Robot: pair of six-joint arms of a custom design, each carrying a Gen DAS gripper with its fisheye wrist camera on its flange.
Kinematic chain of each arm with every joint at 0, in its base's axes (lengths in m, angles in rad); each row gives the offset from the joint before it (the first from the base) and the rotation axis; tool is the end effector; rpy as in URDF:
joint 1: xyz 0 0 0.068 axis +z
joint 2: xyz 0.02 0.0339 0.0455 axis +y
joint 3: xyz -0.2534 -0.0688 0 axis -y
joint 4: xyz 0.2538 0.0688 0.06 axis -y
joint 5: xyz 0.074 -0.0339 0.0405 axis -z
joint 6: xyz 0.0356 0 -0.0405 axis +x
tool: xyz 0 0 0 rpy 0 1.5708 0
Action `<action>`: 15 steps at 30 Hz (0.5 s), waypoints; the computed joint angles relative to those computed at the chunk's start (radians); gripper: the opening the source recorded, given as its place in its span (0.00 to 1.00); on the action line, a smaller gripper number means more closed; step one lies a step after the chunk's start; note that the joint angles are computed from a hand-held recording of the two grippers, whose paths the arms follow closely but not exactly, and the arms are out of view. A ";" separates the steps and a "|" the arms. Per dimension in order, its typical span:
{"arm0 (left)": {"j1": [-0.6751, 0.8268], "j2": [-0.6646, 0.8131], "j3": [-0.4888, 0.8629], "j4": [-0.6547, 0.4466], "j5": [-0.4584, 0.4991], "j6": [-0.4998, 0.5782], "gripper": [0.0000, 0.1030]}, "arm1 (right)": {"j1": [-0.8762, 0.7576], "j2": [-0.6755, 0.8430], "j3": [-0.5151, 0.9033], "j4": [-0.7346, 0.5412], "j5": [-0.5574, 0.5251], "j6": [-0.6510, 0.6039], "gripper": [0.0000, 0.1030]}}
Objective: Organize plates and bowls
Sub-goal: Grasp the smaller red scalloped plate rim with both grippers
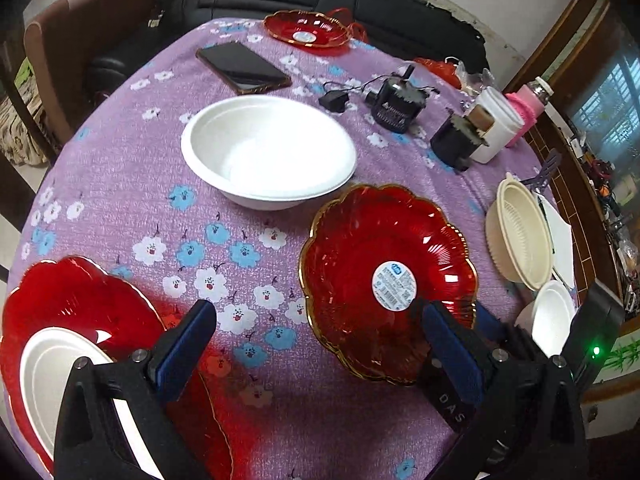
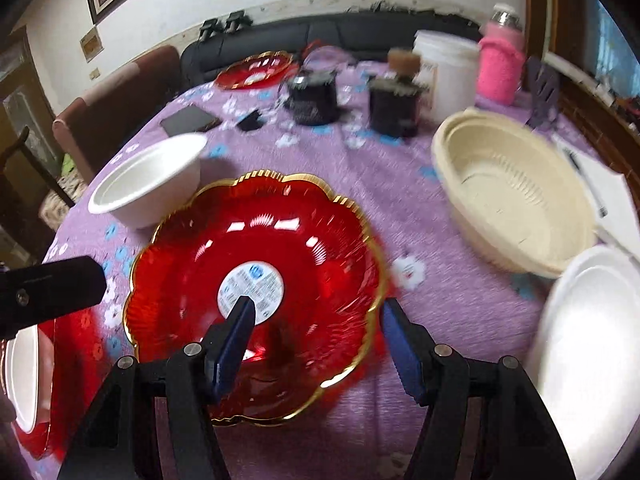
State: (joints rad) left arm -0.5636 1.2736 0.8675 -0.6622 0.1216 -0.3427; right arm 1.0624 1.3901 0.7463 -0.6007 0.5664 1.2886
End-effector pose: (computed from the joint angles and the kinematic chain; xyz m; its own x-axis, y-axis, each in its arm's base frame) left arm 0.2135 -0.1400 0.2148 -0.8925 0.1695 -0.4179 0.2970 0.9182 -0.2620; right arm 0.1368 0.2063 0.1599 -0.7559 0.3084 -0.5774 0.2609 0.9509 0.1663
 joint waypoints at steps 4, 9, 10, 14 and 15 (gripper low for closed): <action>0.008 0.016 -0.003 0.007 -0.001 -0.010 1.00 | 0.020 -0.065 -0.045 0.010 -0.031 0.028 0.22; 0.000 0.008 -0.005 0.013 -0.008 -0.011 1.00 | 0.114 -0.105 -0.049 -0.081 -0.049 0.144 0.20; -0.005 0.011 -0.004 0.013 -0.013 -0.009 1.00 | 0.128 -0.122 -0.056 -0.092 -0.055 0.166 0.20; -0.038 0.050 0.004 0.016 -0.023 -0.013 1.00 | 0.185 -0.171 -0.092 -0.112 -0.052 0.242 0.19; -0.048 0.060 0.005 0.016 -0.025 -0.015 0.99 | 0.195 -0.171 -0.091 -0.123 -0.044 0.250 0.19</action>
